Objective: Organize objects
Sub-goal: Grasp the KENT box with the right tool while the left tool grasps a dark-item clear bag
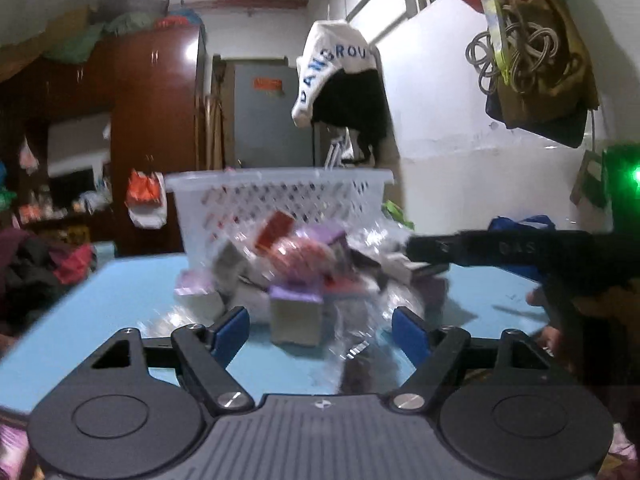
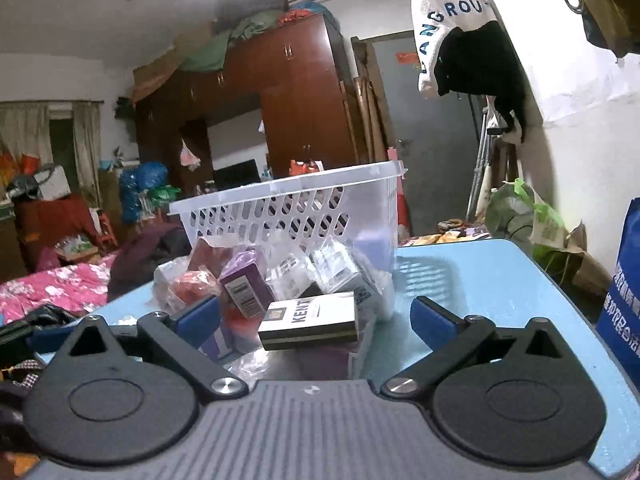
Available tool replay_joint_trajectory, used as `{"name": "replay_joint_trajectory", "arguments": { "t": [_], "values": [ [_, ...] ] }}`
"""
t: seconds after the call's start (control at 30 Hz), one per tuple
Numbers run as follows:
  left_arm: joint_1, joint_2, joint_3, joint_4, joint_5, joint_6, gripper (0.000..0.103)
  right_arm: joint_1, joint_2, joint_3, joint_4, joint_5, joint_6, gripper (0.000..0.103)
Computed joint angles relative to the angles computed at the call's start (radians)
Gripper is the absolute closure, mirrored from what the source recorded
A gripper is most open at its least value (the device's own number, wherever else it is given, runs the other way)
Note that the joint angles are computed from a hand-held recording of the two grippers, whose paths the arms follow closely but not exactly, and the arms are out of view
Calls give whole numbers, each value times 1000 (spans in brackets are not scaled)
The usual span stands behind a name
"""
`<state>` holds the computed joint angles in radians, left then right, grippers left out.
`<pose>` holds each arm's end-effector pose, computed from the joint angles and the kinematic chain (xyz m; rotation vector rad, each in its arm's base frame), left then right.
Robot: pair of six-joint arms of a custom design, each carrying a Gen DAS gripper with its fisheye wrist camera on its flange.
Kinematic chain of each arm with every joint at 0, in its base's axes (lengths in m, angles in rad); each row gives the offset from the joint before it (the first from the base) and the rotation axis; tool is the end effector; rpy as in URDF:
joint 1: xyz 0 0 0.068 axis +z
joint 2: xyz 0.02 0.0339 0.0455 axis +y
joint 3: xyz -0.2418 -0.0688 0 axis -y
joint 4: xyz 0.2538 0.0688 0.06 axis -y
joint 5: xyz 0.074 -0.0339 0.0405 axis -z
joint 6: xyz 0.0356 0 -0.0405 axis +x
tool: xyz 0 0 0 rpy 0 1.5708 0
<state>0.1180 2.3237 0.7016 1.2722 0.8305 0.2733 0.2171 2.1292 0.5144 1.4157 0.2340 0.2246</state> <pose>0.3252 0.0121 -0.0002 0.6752 1.7062 -0.5198 0.2980 0.0573 0.0409 0.1757 1.7570 0.1135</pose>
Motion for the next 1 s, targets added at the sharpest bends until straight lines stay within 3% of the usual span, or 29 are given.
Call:
{"name": "replay_joint_trajectory", "arguments": {
  "t": [0.07,0.1,0.13,0.2,0.4,0.5,0.8,1.0],
  "values": [
    [-11,22,24,-33,-5,20,32,17,24,17,-1,10,-4,0],
    [-17,36,25,-30,-23,28,47,16,24,32,-26,2,-13,0],
    [-21,41,33,-46,-32,31,55,33,40,37,-24,17,-18,0],
    [-15,54,40,-33,-26,16,59,37,57,46,-18,25,-27,2],
    [8,91,31,40,5,15,60,63,89,52,12,65,-42,21],
    [9,97,29,55,7,20,60,85,90,73,-29,109,-75,43],
    [-16,122,30,107,-8,39,58,87,109,52,31,107,-85,43],
    [47,121,53,115,104,-38,62,95,119,13,131,112,-88,43]
  ]
}}
